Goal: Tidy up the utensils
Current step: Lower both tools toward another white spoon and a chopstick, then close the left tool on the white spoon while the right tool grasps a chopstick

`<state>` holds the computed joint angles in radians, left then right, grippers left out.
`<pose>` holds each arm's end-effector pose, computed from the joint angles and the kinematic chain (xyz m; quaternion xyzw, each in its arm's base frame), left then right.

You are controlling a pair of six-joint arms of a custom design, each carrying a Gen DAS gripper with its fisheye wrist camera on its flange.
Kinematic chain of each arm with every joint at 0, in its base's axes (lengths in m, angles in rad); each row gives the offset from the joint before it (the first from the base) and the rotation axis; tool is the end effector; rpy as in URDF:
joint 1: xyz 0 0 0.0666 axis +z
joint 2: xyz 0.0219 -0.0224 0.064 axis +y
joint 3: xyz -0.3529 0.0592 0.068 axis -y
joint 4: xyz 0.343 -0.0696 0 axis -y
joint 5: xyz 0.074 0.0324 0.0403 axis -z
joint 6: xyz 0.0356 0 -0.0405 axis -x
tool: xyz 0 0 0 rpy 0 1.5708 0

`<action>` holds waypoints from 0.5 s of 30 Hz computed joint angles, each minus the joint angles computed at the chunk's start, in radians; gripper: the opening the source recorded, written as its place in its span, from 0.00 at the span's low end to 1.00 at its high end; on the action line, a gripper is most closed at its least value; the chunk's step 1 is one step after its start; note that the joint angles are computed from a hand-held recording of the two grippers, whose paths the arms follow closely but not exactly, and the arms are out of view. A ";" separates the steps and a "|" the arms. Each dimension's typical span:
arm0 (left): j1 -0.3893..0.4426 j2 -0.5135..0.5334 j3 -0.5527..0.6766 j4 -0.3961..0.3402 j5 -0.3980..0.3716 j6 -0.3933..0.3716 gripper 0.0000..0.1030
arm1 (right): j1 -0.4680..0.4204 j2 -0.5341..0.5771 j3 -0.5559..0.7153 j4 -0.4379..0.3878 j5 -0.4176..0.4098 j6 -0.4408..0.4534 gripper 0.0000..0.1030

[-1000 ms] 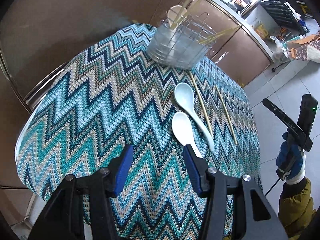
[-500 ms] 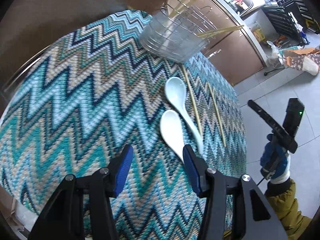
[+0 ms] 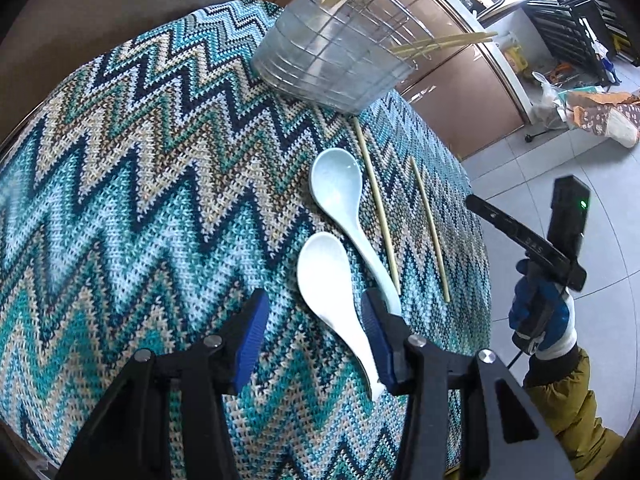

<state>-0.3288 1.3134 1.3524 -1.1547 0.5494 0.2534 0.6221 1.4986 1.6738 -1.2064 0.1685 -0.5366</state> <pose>0.3594 -0.1427 0.4087 0.0965 0.9347 -0.3155 0.1321 0.3758 0.2617 0.4536 -0.0186 0.9605 0.0775 0.2667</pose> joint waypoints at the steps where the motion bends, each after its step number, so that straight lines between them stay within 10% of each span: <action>1: -0.001 0.009 0.007 -0.004 0.000 -0.004 0.43 | -0.010 0.019 0.014 -0.012 -0.018 -0.003 0.32; 15: -0.007 0.077 0.042 -0.019 0.006 0.004 0.30 | -0.036 0.125 0.095 -0.083 -0.068 0.000 0.33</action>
<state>-0.3362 1.3900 1.3942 -1.1737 0.5554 0.2577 0.5862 1.6234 1.7690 -1.2892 0.1010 -0.5362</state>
